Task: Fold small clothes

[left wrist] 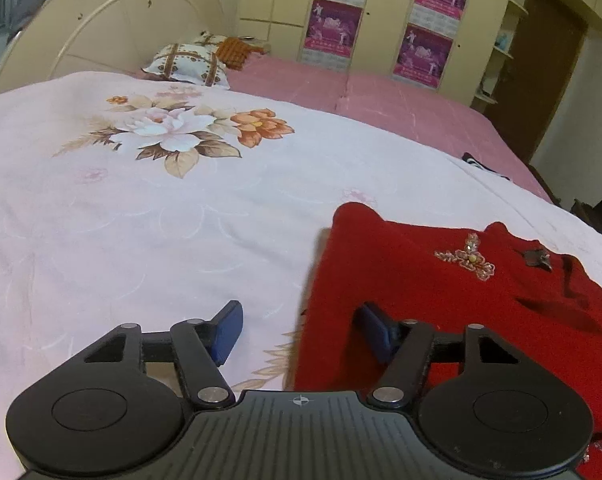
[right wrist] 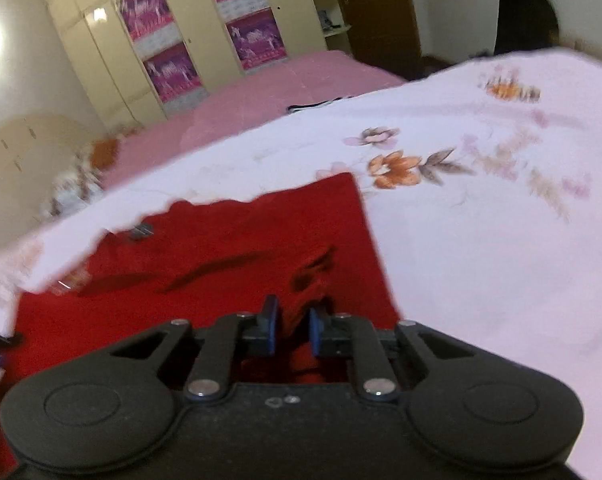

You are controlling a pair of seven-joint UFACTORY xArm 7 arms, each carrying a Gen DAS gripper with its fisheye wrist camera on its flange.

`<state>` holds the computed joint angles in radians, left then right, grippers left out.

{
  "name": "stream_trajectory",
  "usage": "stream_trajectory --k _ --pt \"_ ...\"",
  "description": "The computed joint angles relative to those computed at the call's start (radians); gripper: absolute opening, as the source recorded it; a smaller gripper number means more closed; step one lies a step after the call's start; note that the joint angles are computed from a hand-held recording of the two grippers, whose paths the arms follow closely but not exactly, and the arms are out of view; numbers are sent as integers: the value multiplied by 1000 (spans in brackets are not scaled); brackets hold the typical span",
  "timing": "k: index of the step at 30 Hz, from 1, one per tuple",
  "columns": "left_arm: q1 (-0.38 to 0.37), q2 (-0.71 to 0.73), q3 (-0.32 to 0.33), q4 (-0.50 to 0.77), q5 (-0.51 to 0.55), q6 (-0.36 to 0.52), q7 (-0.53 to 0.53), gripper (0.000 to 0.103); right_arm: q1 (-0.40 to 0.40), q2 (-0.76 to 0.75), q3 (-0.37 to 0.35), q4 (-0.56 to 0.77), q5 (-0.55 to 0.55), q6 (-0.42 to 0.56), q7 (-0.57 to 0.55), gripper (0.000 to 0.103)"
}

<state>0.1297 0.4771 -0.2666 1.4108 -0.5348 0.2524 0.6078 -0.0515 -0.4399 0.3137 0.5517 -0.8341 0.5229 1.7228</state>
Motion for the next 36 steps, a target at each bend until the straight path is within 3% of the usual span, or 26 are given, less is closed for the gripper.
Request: stream_trajectory --k 2,4,6,8,12,15,16,18,23,25,29,31,33,34,36 --pt "-7 -9 11 1 7 9 -17 66 -7 -25 -4 -29 -4 -17 24 11" --pt "22 -33 -26 -23 -37 -35 16 66 -8 -47 -4 -37 9 -12 19 11" --pt "80 -51 -105 -39 -116 -67 107 66 -18 -64 15 -29 10 17 22 19" --pt "86 -54 -120 -23 -150 -35 146 66 -38 -94 45 -25 -10 47 64 28" --pt "1 -22 -47 31 -109 42 121 66 -43 -70 54 15 -37 52 60 28" --pt "-89 24 42 70 -2 59 31 67 -42 4 46 62 -68 21 52 28" --pt "-111 41 65 79 33 42 1 78 -37 37 37 79 -77 12 45 28" --pt "-93 57 43 82 43 30 -12 83 -13 105 3 107 -61 7 8 28" --pt "-89 35 46 67 95 42 -70 84 49 139 -57 126 -55 39 -46 26" --pt "-30 -2 -15 24 39 45 -18 84 55 99 -64 107 -57 16 -16 30" --pt "51 -85 -110 -98 -105 -18 195 84 59 67 -41 100 -68 10 -12 39" --pt "33 -104 -92 -129 -121 -20 238 84 66 88 -41 103 -52 8 -41 41" --pt "-5 -96 -39 -129 -103 6 203 84 75 110 -46 99 -23 30 -66 40" --pt "17 -91 -58 -126 -146 7 232 85 67 99 -42 83 -49 15 -38 38" --pt "-3 -102 -35 -135 -142 5 239 85 71 84 -45 72 -43 21 -43 37"
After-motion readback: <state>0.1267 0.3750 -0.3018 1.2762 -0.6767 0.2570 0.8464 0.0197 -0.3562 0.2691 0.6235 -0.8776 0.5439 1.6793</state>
